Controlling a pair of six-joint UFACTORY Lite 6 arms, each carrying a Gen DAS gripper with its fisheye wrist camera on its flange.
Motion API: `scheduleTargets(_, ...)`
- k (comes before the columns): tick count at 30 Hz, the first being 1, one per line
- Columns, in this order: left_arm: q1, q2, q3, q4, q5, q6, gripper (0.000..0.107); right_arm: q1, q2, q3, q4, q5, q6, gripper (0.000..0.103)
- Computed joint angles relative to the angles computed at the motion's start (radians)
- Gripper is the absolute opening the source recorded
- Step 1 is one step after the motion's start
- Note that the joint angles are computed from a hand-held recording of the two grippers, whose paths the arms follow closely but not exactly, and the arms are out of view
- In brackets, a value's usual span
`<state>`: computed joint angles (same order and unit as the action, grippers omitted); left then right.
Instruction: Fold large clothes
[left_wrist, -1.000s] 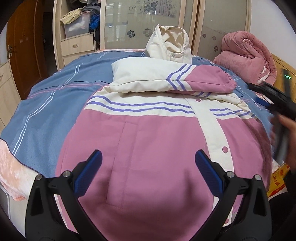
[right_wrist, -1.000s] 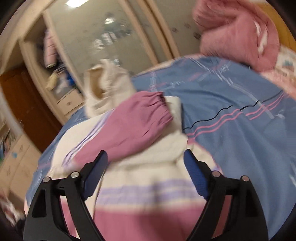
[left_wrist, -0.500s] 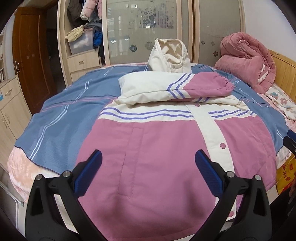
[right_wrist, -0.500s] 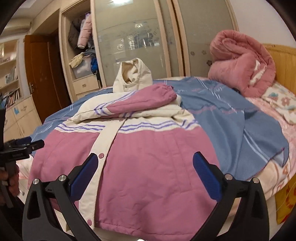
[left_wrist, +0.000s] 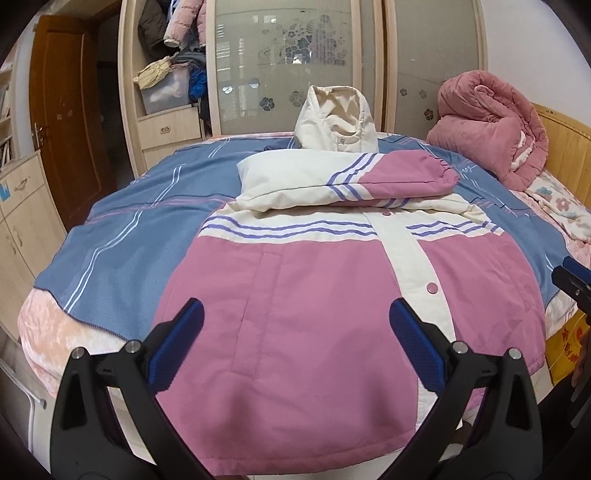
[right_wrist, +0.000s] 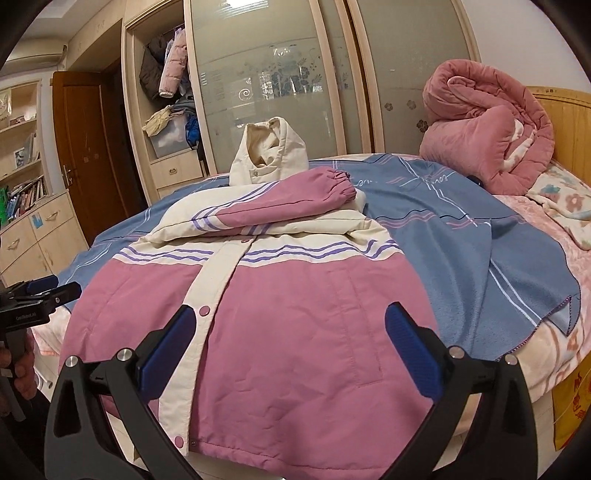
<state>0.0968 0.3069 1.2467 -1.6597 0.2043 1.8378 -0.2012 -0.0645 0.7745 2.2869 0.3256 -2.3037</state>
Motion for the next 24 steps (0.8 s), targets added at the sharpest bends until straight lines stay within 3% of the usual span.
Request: scheduleTargets(24,0.008,0.036,0.036,0.093,0.009,-0.094,0.101,0.038,0.032,0.026,0.049,-0.019,-0.037,0.102)
